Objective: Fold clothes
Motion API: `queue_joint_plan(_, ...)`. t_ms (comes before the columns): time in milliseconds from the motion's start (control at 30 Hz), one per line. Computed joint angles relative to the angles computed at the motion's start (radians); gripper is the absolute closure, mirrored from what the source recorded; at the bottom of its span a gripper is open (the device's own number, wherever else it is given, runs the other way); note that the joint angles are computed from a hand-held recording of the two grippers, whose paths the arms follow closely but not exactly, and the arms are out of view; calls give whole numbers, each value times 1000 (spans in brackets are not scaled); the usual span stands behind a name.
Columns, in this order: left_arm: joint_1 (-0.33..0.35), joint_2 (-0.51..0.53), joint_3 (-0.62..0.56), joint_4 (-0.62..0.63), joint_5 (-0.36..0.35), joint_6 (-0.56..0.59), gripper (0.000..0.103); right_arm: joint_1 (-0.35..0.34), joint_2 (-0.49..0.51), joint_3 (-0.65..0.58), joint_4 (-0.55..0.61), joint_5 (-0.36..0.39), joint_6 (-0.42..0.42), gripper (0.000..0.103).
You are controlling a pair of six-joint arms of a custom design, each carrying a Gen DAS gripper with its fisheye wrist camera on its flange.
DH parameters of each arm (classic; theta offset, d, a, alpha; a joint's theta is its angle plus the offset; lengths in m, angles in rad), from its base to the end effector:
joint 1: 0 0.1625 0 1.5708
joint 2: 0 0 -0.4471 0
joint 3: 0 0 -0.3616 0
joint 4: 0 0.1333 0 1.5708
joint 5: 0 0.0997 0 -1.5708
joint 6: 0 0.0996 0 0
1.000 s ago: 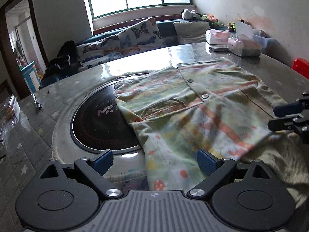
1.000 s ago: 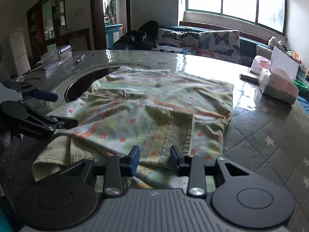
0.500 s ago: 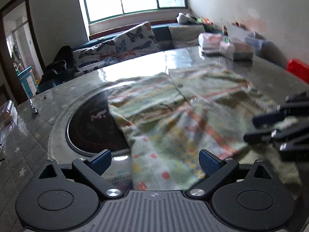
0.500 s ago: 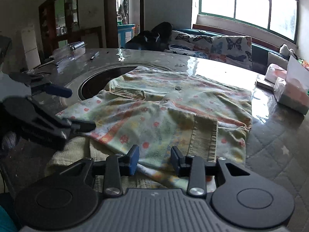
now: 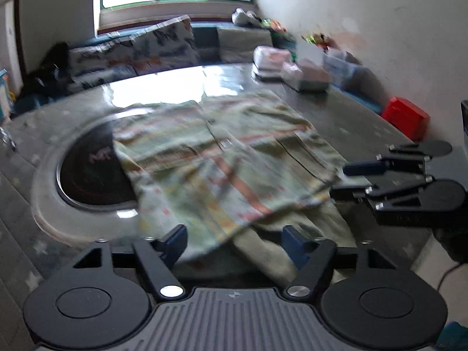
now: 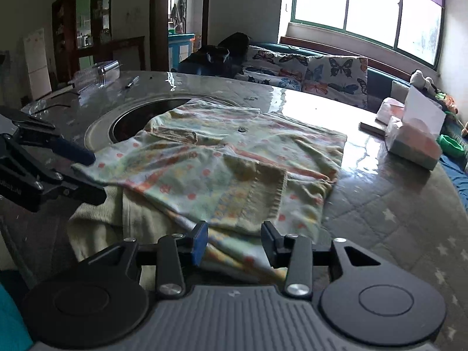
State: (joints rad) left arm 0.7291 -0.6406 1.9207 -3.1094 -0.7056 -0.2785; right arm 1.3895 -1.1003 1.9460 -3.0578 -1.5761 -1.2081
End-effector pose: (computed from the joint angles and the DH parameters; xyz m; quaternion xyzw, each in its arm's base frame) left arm -0.2895 -0.5390 0.0463 0.1983 0.8799 -0.3200 0.2900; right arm 0.0257 -0.5964 0.2702 0.4654 -0.8271 0.2405 0.2037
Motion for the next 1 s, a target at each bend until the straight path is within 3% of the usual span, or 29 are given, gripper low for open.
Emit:
queue_joint_plan(200, 0, -8, -6, 118, -56, -75, 43, -16, -39, 38, -7, -4, -68, 58)
queue_joint_plan(367, 18, -23, -13, 148, -141, -98, 74, -28, -54, 74, -35, -12, -154, 53)
queue_joint_plan(467, 23, -35, -16, 133, -173, -92, 85, -36, -64, 95, -43, -9, -208, 52)
queue_joint_plan(567, 29, -46, -24, 107, -196, -81, 91, -43, -71, 110, -40, 11, -260, 43)
queue_joint_plan(800, 70, -50, -111, 70, -246, -59, 92, -36, -49, 109, -18, 72, -329, 41)
queue_joint_plan(933, 95, -48, -156, 82, -273, -59, 92, -25, -18, 74, 6, 124, -276, 45)
queue_joint_plan(1000, 106, -47, -167, 90, -285, -59, 92, -15, -2, 46, 29, 134, -222, 57)
